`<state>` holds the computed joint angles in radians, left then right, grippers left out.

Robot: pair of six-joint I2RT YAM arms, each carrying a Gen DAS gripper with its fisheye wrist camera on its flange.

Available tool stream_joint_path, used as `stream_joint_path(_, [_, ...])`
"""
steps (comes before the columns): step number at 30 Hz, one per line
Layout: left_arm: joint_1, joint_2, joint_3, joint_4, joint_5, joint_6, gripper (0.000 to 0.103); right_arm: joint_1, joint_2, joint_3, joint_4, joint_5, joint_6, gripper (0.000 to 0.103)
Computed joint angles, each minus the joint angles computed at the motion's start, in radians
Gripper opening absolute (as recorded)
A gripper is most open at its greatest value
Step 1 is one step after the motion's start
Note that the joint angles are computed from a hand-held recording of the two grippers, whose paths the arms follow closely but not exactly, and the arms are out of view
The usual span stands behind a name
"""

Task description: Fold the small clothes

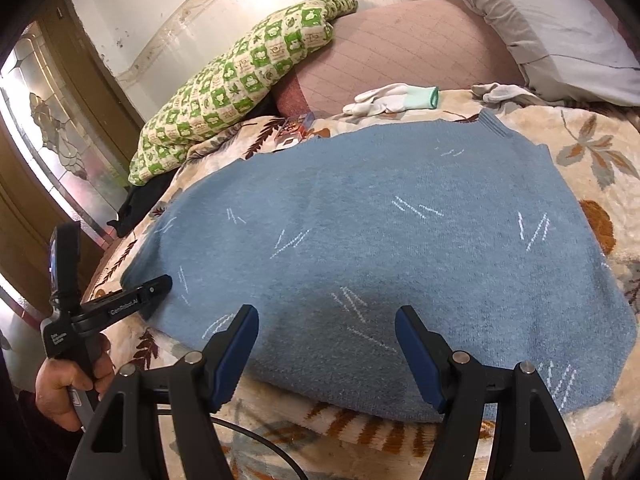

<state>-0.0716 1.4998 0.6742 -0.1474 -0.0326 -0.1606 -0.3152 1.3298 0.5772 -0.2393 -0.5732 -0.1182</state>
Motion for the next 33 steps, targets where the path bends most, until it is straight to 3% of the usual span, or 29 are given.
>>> stream_joint_path(4, [0.095, 0.037, 0.028, -0.020, 0.185, 0.001, 0.042, 0.002, -0.002, 0.000, -0.003, 0.001, -0.002, 0.074])
stream_joint_path(6, [0.135, 0.069, 0.039, -0.020, 0.273, 0.000, 0.038, 0.005, -0.004, -0.002, -0.004, 0.004, -0.003, 0.074])
stream_joint_path(8, [0.138, 0.071, 0.034, -0.005, 0.287, 0.008, 0.021, 0.004, -0.005, -0.002, -0.004, 0.002, -0.002, 0.074])
stream_joint_path(16, [0.142, -0.021, 0.045, -0.050, 0.329, -0.014, 0.015, -0.011, -0.002, 0.000, -0.004, 0.001, -0.014, 0.074])
stream_joint_path(20, [0.013, -0.185, 0.071, -0.123, 0.201, 0.030, 0.015, -0.072, 0.022, 0.007, -0.005, -0.026, -0.033, 0.074])
stream_joint_path(23, [-0.122, -0.204, 0.132, -0.176, 0.112, 0.018, 0.015, -0.150, 0.050, 0.031, -0.021, -0.065, -0.052, 0.074])
stream_joint_path(33, [-0.581, 0.037, 0.519, -0.371, -0.148, -0.087, 0.015, -0.526, 0.327, 0.286, -0.217, -0.327, -0.061, 0.074])
